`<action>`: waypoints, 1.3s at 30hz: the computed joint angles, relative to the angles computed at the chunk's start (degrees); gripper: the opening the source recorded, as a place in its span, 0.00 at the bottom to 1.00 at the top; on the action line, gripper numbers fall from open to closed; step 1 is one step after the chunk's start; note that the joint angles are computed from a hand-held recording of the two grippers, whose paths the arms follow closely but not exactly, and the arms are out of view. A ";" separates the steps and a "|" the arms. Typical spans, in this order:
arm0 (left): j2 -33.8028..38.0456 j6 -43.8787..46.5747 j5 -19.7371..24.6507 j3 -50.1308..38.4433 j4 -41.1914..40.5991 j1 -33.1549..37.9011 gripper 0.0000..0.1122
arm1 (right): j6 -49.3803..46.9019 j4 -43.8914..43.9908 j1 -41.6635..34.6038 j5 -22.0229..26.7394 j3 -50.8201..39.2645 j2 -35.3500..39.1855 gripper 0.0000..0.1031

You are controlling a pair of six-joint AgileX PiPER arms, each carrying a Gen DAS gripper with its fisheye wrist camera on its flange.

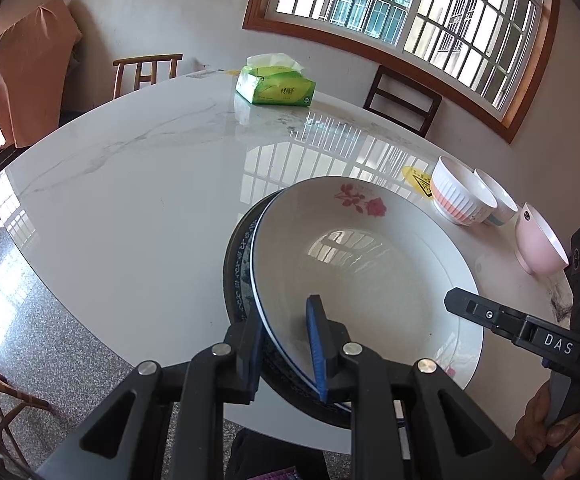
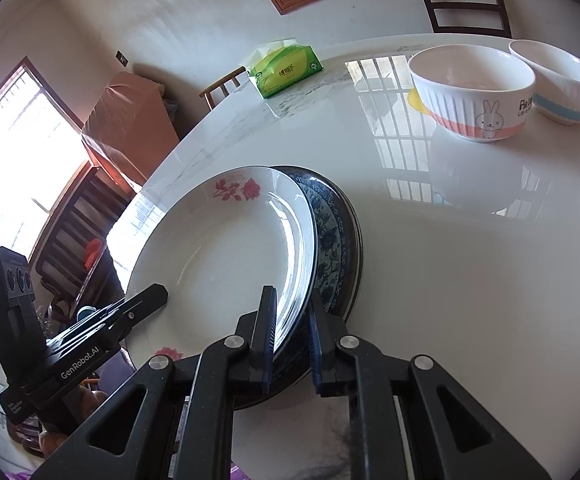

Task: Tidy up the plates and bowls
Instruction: 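Carry the white plate onto the blue plate stack and lower it, then open the left gripper and move it toward the bowls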

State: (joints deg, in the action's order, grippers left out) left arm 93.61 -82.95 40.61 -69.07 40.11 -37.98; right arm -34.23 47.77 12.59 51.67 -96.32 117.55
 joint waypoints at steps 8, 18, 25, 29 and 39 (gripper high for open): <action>-0.01 -1.88 0.77 0.21 1.89 -0.52 0.20 | 0.24 0.50 -0.23 0.20 -0.35 0.23 0.14; -2.15 -13.17 11.09 1.16 15.96 -6.48 0.46 | -0.58 -0.06 0.67 -2.47 1.32 -0.99 0.16; -2.20 -12.69 11.44 1.15 16.23 -6.97 0.48 | -0.38 -3.37 2.47 -7.84 3.71 -3.01 0.17; -1.27 -11.83 11.76 0.58 16.04 -7.69 0.48 | -1.26 -4.53 3.31 -10.60 5.44 -4.22 0.20; 1.57 -10.29 14.40 -2.34 16.57 -10.00 0.48 | -1.85 -11.47 7.07 -28.25 15.49 -11.90 0.49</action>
State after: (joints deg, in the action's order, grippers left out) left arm 95.18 -93.24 55.02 -71.41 56.68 -47.98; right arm -36.08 36.29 19.67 23.42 -80.83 105.65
